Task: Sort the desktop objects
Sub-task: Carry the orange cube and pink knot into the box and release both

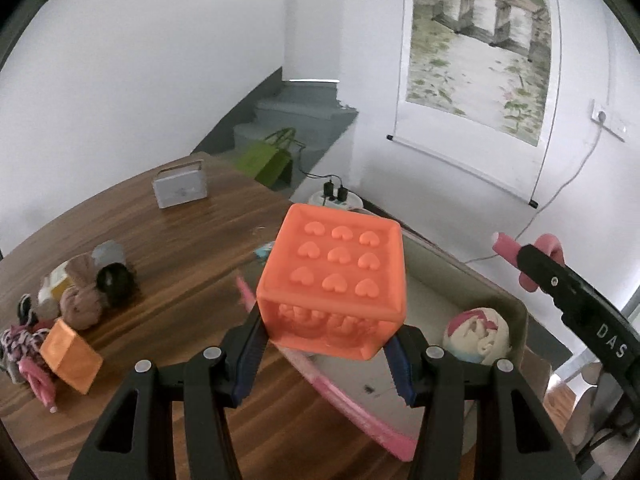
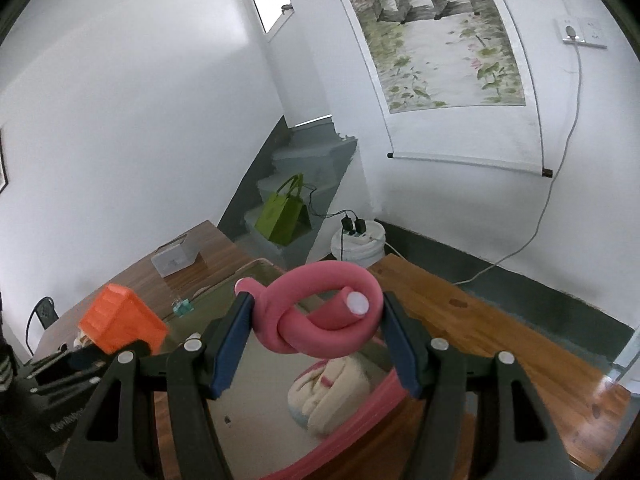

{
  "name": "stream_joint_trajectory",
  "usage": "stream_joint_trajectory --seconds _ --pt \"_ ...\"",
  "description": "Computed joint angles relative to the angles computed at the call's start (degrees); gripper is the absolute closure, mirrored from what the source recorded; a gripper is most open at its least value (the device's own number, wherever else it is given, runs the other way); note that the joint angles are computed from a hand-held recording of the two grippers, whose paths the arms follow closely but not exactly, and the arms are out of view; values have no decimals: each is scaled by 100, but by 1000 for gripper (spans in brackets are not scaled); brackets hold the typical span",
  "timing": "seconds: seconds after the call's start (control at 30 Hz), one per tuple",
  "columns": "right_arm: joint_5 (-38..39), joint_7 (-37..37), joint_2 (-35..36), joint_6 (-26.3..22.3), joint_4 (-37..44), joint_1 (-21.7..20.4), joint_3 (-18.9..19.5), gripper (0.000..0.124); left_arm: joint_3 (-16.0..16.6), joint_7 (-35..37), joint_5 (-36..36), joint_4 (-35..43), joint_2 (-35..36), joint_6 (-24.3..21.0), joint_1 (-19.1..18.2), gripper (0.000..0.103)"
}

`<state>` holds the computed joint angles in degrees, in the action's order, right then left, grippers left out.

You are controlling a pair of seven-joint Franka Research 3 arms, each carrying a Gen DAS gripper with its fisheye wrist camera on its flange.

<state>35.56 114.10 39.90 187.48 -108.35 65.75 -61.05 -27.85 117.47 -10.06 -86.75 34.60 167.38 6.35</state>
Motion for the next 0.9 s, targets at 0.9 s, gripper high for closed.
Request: stream_joint_trajectory --seconds 0.9 --pt "-335 132 -24 -56 555 -445 652 45 -252 75 -209 -320 -67 414 646 24"
